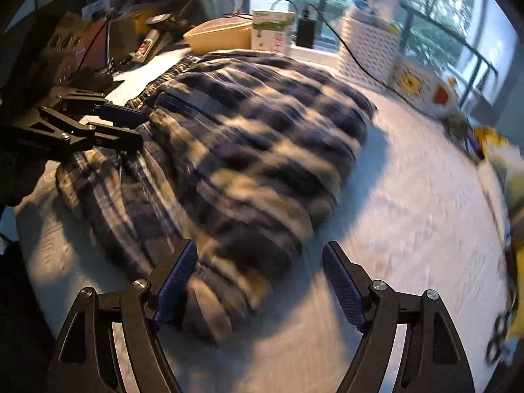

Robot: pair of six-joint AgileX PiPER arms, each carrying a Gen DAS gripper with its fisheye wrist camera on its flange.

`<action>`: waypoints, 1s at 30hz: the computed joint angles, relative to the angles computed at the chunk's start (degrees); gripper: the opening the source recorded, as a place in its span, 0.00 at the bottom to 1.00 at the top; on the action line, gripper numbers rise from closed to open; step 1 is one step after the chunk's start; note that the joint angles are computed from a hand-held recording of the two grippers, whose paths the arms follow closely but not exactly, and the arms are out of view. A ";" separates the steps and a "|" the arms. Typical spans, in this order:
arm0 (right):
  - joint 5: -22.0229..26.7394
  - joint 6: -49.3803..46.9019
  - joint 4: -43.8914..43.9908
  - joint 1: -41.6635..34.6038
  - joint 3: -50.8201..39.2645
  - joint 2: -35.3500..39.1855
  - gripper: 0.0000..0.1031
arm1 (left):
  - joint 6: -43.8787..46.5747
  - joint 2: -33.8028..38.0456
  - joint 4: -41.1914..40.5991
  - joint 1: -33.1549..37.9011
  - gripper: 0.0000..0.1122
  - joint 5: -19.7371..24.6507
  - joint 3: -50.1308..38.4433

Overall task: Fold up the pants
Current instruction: 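Open the left gripper and smooth the folded pants with both grippers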

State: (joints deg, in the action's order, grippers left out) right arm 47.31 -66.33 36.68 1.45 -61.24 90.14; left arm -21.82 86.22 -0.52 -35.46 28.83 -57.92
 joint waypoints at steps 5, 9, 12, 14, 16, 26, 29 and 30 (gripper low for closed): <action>-0.71 -4.09 1.49 -2.97 5.59 -4.46 0.78 | -2.10 -1.75 1.41 -0.58 0.48 0.54 1.38; -0.34 -5.51 1.85 -4.73 7.26 -5.87 0.78 | -6.68 -3.30 6.28 -2.13 0.48 2.02 1.98; -0.02 -4.90 1.09 -5.46 7.58 -6.44 0.78 | -9.96 -5.62 9.38 -2.90 0.48 3.35 2.60; 0.34 -0.14 -2.17 -5.09 6.91 -7.11 0.78 | -14.31 -7.71 13.35 -3.78 0.48 4.75 3.13; 0.05 2.06 -1.94 -5.23 6.83 -8.84 0.78 | -17.90 -9.10 16.35 -4.28 0.48 5.66 3.65; -8.49 11.43 -3.66 0.39 6.02 -9.13 0.78 | -19.57 -7.86 14.57 -2.81 0.48 5.05 3.69; -9.91 14.04 -8.06 1.45 6.84 -7.64 0.78 | -20.09 -6.80 13.69 -2.03 0.48 4.96 4.28; -9.73 12.98 -7.53 0.84 7.29 -7.48 0.78 | -19.86 -6.64 13.02 -1.66 0.48 4.84 4.60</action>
